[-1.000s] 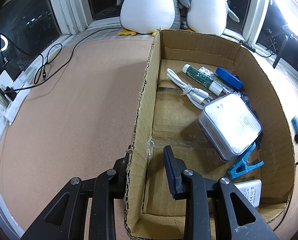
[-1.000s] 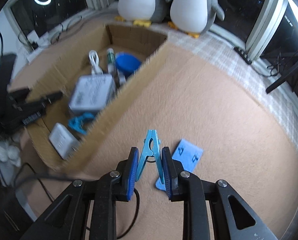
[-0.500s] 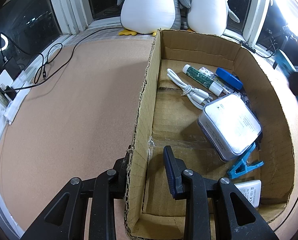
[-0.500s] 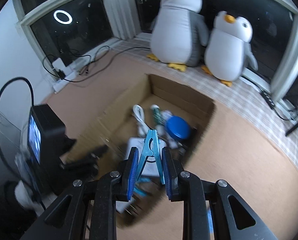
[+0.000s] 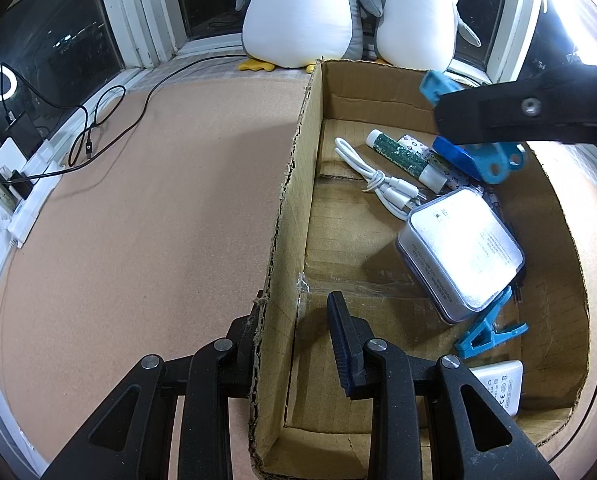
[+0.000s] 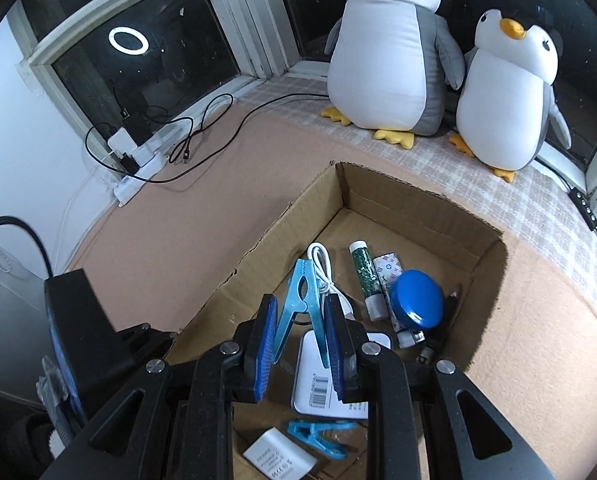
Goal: Organize rigid objects
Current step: 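Carry the clothespin with the right gripper into the box and release, then move the right gripper to the blue phone stand and grasp it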
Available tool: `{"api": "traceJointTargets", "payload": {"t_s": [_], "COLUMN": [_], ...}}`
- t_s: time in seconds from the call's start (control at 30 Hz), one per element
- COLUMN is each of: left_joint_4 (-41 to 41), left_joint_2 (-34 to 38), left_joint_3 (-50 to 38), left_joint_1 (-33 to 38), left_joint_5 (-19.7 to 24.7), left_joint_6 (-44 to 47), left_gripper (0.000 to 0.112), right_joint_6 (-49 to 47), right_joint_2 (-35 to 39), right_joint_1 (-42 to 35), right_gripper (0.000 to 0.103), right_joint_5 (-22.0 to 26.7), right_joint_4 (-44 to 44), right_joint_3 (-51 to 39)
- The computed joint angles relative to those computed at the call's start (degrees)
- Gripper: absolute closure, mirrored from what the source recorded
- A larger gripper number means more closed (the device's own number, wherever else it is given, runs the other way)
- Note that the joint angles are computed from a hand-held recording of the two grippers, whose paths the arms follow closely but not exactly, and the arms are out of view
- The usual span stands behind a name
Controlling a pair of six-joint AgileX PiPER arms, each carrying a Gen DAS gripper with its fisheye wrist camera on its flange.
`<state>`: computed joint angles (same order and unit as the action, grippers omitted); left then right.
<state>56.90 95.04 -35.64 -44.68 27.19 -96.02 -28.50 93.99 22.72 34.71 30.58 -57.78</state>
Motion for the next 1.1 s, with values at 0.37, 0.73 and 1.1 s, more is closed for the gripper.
{"api": "traceJointTargets", "payload": {"t_s": [0.37, 0.73, 1.1], "left_joint_4": [-0.04, -0.27, -0.61], "left_joint_2": [-0.17, -0.24, -0.5], "left_joint_3": [0.11, 0.04, 0.04], "left_joint_1": [0.03, -0.05, 0.19], "left_joint_5": [0.08, 0.2, 0.16], "left_joint_6": [0.15, 0.36, 0.96], "left_gripper": [0.082, 0.082, 0.082], "right_joint_6": [1.77, 2.7, -2.15], "right_joint_2": [1.5, 0.92, -5.7], "right_joint_1": [-1.11, -2.83, -12.28], "right_gripper": [0.052, 0.052, 0.052], "right_joint_5": [-0.88, 0.1, 3.43], "right_joint_4": [-0.71, -1.65, -0.91], "right_joint_3": [-0.83, -0.58, 5.08]}}
